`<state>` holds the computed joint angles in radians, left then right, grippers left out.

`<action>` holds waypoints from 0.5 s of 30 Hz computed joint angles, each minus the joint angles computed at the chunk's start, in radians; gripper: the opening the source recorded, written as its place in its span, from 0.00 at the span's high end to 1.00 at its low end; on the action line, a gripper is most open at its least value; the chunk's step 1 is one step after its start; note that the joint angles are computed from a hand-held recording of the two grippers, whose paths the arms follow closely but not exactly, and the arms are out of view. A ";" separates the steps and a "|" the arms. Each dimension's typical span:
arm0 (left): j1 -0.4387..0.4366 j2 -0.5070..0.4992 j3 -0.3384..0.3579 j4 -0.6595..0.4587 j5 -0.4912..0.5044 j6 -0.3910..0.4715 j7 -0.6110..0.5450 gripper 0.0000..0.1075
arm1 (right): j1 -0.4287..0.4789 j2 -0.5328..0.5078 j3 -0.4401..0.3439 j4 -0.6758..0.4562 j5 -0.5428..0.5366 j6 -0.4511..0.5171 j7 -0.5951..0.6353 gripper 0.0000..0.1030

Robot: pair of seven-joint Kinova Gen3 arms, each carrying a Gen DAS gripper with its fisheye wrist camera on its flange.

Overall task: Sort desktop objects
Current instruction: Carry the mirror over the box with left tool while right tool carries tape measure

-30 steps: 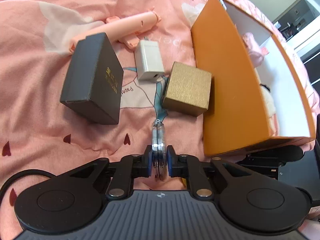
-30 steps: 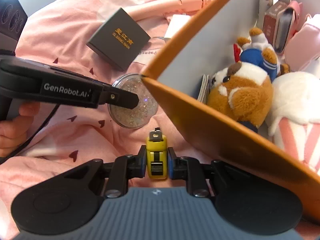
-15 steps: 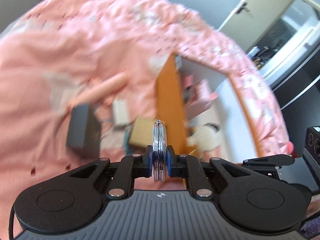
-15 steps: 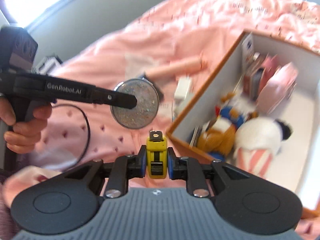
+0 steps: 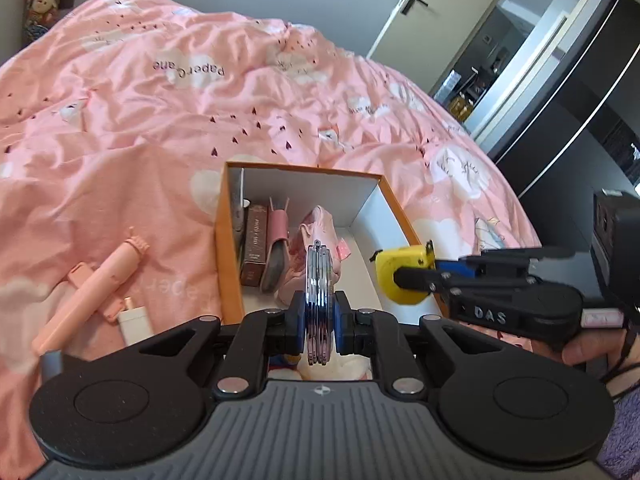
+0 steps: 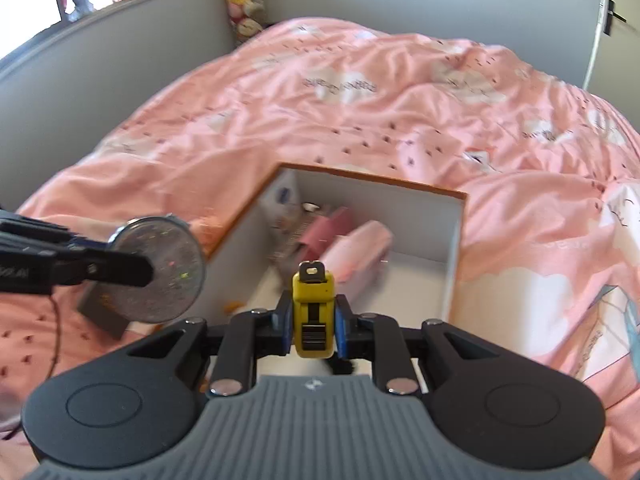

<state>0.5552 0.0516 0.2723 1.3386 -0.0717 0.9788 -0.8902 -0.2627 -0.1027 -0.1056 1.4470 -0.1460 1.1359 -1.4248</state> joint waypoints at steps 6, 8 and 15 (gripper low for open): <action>-0.012 0.103 -0.007 -0.069 0.106 0.042 -0.147 0.86 | -0.011 0.136 -0.006 -0.105 0.083 0.059 0.043 0.80; -0.004 0.132 -0.008 -0.090 0.126 0.047 -0.181 0.86 | -0.017 0.165 -0.008 -0.140 0.101 0.082 0.061 0.80; 0.028 0.244 -0.024 -0.178 0.194 0.029 -0.230 0.86 | -0.006 0.185 0.008 -0.202 0.122 0.081 0.117 0.80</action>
<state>0.5831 0.2960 0.2485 1.1605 0.1222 1.0079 -1.1202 -0.2691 0.0824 -0.0978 1.2454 -0.0237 1.2165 -1.3082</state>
